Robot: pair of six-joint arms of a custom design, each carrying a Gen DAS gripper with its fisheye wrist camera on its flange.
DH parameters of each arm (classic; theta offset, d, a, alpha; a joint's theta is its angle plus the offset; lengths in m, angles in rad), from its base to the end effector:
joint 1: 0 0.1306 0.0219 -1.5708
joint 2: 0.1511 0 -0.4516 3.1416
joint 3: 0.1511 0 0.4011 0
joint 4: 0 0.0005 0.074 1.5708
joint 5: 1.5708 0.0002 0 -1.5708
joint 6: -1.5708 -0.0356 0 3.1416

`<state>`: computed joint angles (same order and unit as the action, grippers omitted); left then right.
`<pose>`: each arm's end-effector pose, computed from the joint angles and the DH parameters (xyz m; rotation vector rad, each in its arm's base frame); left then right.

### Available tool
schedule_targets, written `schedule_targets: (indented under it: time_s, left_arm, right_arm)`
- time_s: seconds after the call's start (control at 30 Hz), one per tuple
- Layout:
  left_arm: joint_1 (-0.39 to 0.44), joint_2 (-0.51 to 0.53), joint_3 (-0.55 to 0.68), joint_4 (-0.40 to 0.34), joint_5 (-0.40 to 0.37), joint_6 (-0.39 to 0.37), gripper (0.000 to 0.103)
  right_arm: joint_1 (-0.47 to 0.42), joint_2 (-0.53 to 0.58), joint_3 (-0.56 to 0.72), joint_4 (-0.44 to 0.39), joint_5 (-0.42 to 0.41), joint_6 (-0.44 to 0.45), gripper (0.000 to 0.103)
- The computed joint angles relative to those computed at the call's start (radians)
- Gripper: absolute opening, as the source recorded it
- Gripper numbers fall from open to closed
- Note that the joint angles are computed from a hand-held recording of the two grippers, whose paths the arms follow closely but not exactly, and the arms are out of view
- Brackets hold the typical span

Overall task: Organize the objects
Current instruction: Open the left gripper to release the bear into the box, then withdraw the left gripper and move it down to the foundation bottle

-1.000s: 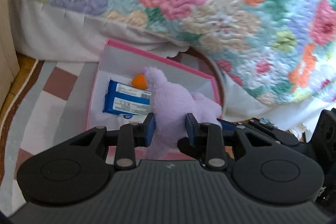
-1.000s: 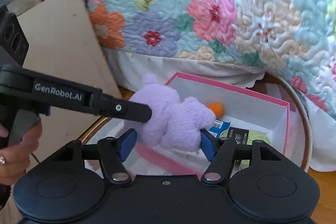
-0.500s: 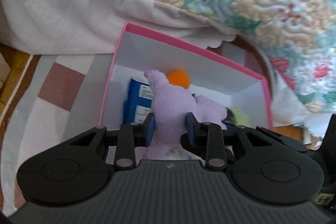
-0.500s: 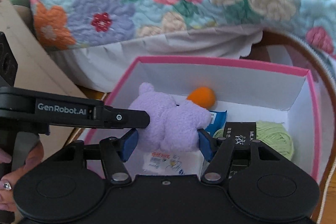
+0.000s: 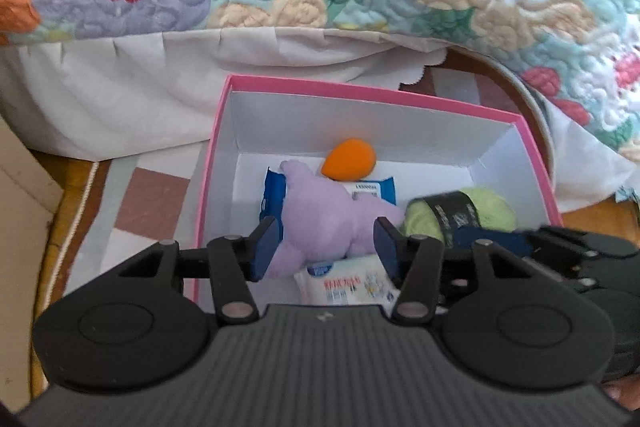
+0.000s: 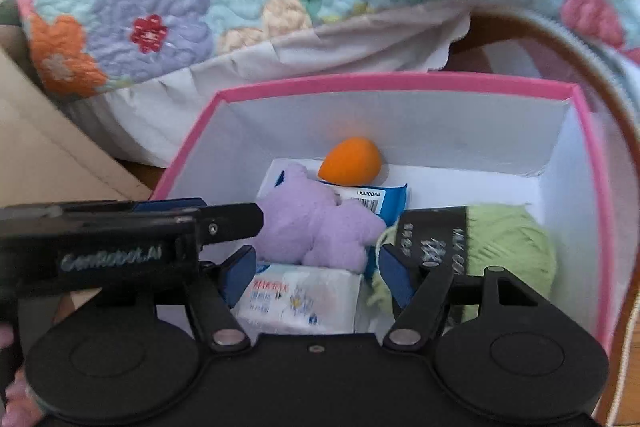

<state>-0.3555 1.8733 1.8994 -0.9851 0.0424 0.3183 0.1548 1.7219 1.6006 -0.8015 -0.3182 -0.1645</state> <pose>0.6401 -0.2398 0.4572 0.0648 2.5587 -0.3184 0.6103 0.1060 0.4271 -0.1226 2.5021 0.5298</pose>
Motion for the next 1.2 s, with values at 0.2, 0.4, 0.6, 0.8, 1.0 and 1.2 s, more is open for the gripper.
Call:
schedule_targets:
  time_s: [0.2,0.4,0.6,0.8,1.0,1.2]
  left_arm:
    - [-0.002,-0.083,-0.030,-0.030,0.047,0.004,0.060]
    - [-0.022,-0.168,-0.028,-0.114,0.053,-0.045,0.064]
    - [-0.054,-0.266,-0.063,-0.161,0.050,-0.076,0.073]
    - [-0.093,-0.337,-0.099,-0.232,0.049,-0.121,0.080]
    - [-0.119,-0.393,-0.173,-0.239,0.113,-0.115,0.097]
    - [-0.153,-0.428,-0.273,-0.168,0.118,-0.066,0.097]
  right_arm:
    - [0.003,-0.141,-0.102,0.106,0.075,0.101,0.089]
    - [0.013,-0.252,-0.114,0.073,0.141,0.191,0.091]
    - [0.044,-0.380,-0.139,0.010,0.200,0.306,0.094]
    - [0.074,-0.487,-0.187,-0.047,0.231,0.338,0.094]
    - [0.105,-0.582,-0.262,-0.075,0.241,0.390,0.094]
    - [0.100,-0.616,-0.316,-0.132,0.246,0.380,0.094]
